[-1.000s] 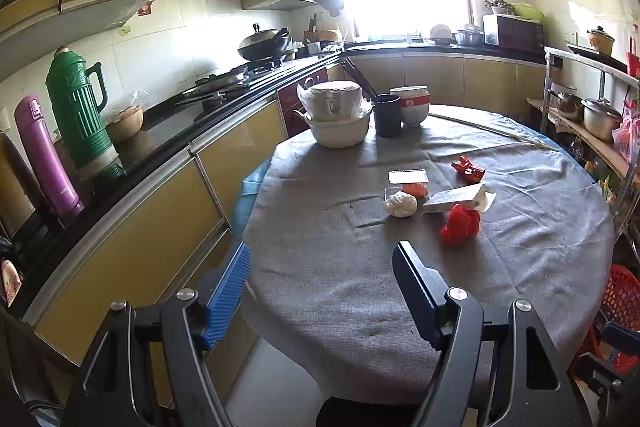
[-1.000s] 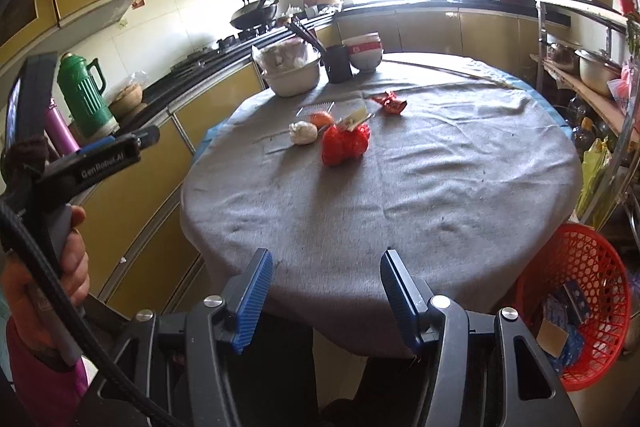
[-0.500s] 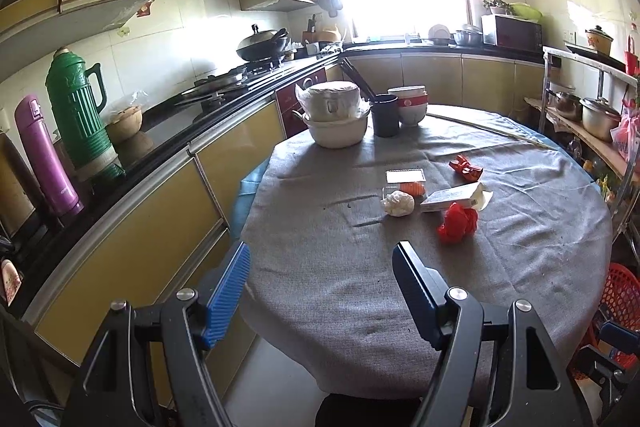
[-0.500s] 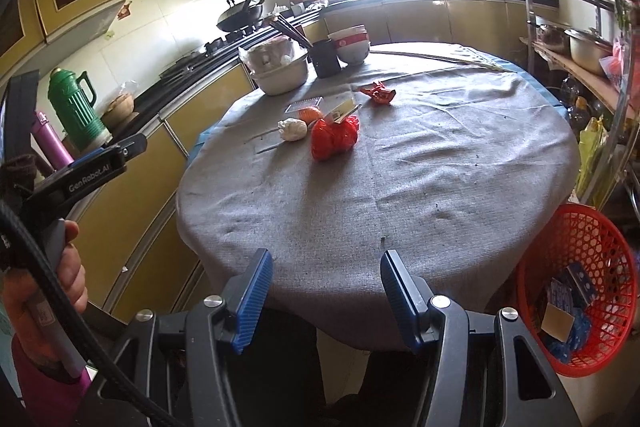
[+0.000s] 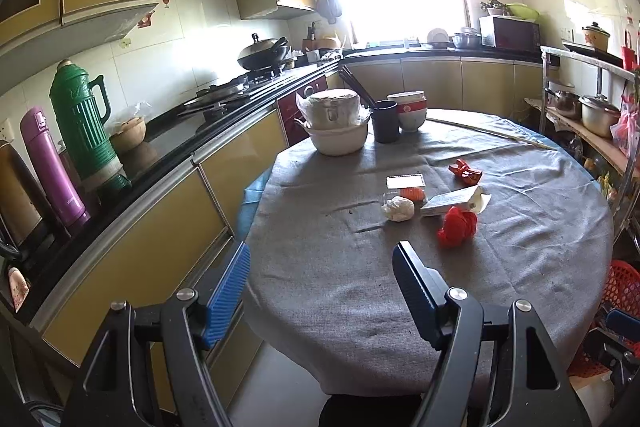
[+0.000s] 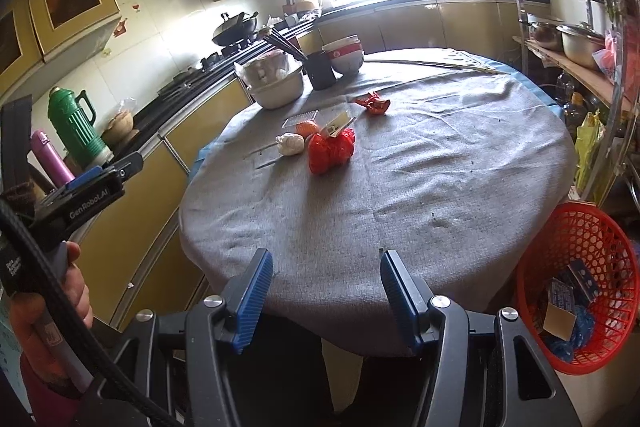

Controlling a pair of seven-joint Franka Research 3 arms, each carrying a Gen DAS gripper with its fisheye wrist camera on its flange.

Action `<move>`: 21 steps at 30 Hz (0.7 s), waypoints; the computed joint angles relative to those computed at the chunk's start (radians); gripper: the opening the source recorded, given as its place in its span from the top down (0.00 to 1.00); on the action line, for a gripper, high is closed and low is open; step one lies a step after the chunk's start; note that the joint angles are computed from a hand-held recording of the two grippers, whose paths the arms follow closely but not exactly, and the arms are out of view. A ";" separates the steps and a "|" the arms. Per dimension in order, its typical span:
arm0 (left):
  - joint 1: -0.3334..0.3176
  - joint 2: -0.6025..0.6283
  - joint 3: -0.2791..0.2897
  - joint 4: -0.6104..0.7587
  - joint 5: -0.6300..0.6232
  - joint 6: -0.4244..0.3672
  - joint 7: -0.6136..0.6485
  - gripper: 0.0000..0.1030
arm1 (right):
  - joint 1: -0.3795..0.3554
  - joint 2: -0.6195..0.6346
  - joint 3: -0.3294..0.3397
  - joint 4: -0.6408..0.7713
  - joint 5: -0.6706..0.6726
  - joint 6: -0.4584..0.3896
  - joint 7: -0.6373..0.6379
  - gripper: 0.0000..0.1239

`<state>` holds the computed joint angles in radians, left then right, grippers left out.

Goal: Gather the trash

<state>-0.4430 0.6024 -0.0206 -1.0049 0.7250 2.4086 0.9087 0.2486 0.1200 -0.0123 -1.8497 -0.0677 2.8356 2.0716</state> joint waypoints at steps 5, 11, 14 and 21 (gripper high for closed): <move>-0.005 -0.001 0.004 -0.002 0.011 0.000 -0.009 0.28 | 0.001 0.004 -0.002 0.004 -0.004 -0.005 0.008 0.51; -0.005 -0.004 0.001 -0.008 0.012 -0.001 -0.007 0.28 | 0.000 0.004 -0.006 0.000 -0.008 -0.007 0.025 0.51; -0.005 -0.006 0.001 -0.010 0.013 -0.002 -0.008 0.28 | -0.001 0.003 -0.007 0.000 -0.010 -0.011 0.032 0.51; -0.003 -0.003 -0.003 -0.007 0.006 -0.002 -0.001 0.28 | 0.000 0.006 -0.011 0.005 -0.036 -0.019 0.058 0.51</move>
<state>-0.4458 0.5995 -0.0238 -1.0116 0.7306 2.4068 0.9072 0.2482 0.1261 -0.0232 -1.8444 -0.1041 2.8164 2.1294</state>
